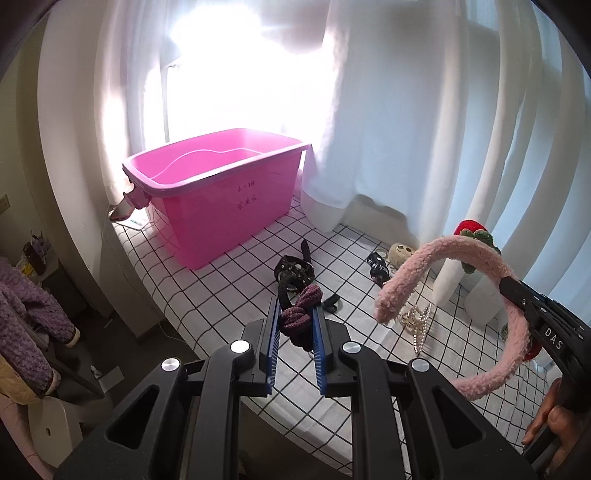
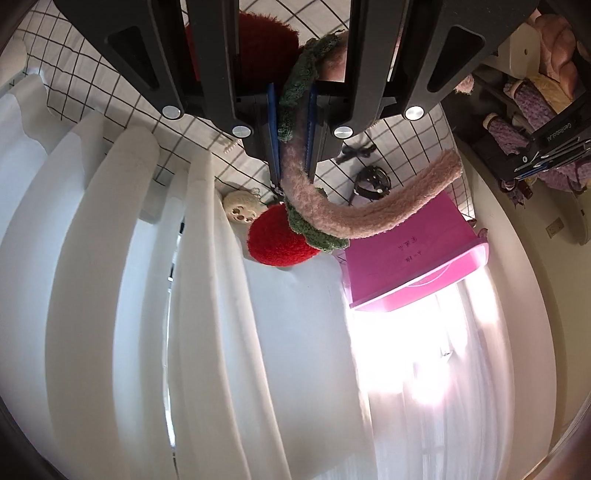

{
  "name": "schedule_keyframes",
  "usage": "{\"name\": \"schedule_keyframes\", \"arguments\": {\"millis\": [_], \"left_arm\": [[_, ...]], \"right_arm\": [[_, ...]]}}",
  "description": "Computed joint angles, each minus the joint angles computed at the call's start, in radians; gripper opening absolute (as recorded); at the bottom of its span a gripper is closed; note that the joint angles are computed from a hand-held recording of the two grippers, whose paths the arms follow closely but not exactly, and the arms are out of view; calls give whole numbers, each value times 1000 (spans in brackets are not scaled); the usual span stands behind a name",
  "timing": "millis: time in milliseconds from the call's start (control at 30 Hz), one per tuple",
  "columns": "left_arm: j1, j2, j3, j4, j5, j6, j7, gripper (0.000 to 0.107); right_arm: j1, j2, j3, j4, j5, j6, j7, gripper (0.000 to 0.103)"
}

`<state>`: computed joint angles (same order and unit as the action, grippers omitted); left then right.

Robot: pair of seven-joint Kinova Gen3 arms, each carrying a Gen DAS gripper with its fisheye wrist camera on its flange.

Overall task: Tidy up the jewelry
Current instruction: 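Carry the hair tie and pink headband over the pink basin with both tools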

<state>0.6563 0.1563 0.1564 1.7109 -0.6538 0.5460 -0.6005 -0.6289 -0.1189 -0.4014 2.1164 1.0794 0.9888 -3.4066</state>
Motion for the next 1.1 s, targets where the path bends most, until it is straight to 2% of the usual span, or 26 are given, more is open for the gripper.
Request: {"name": "schedule_keyframes", "arguments": {"millis": [200,367,467,533,600,733,933,1033,1100], "left_arm": [[-268,11,137,-48,132,-58,-244,16],[-499,95,288,-156,226,-62,-447,16],[-638,183,413,-271,248,-11,-569,16],[-681,245,455,-364,271,42,-651,16],[-668,288,422,-446,313,73,-732,16],[-564,358,239,-624,467,153,-865,16],[-414,480,-39,-884,626,280,-935,16],[-391,556,-101,-1023,674,363,-943,16],[-365,606,-180,-1116,725,414,-953,16]], "right_arm": [[-7,130,53,-156,84,-2,46,12],[-44,262,138,-324,107,7,64,12],[-72,354,188,-458,99,39,107,12],[-86,405,220,-542,92,43,136,12],[-97,455,249,-622,83,44,189,12],[-70,539,293,-779,9,-10,325,12],[-28,648,349,-980,-94,-98,546,12],[19,701,334,-1093,-163,-109,668,12],[39,746,336,-1177,-215,-102,749,12]]}}
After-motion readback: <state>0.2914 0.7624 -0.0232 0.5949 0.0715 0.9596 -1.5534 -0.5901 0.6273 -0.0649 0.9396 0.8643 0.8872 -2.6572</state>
